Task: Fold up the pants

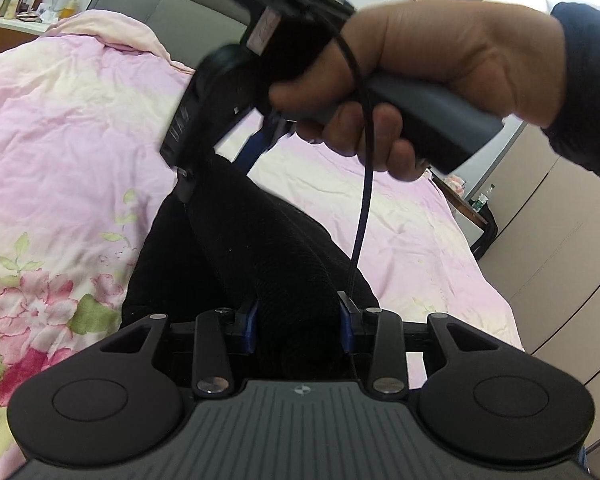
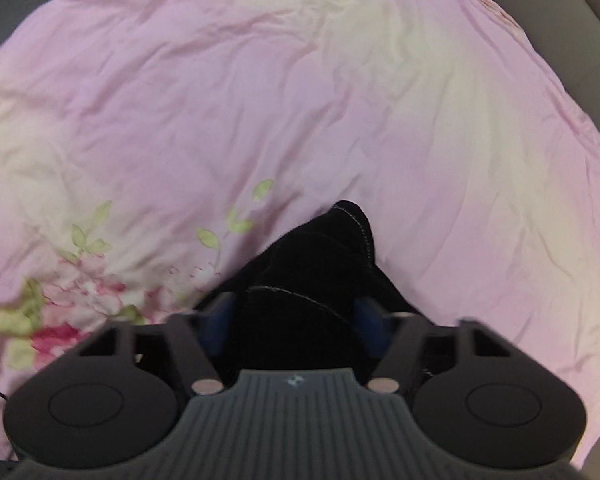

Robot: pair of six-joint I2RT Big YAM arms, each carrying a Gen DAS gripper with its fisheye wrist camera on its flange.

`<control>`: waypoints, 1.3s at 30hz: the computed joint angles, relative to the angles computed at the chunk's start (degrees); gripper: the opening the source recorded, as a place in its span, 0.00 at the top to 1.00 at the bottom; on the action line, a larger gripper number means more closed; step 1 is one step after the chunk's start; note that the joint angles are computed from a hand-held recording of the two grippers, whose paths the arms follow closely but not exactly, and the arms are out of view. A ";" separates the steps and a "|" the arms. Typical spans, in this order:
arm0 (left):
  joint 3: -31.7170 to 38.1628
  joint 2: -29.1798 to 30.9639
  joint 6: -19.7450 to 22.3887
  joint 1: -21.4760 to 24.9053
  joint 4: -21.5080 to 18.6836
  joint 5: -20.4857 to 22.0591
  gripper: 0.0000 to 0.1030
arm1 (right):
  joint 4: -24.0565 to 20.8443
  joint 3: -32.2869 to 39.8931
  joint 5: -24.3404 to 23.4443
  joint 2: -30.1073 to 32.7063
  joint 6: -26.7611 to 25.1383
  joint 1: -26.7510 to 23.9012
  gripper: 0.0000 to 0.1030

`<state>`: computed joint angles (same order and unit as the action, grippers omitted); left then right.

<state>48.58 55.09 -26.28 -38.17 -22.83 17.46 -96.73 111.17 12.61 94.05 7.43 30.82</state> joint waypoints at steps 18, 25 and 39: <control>9.17 7.20 -4.33 -18.79 9.54 -7.22 0.62 | 6.89 -18.52 -33.52 -34.82 5.27 -42.21 0.72; 11.60 5.69 -6.64 -20.05 11.65 -7.66 0.65 | 1.11 -11.78 -40.70 -35.52 -0.66 -51.10 0.73; -0.77 1.61 -22.66 3.69 11.42 7.13 0.65 | 11.13 -12.55 -25.12 -22.61 11.42 -20.64 0.73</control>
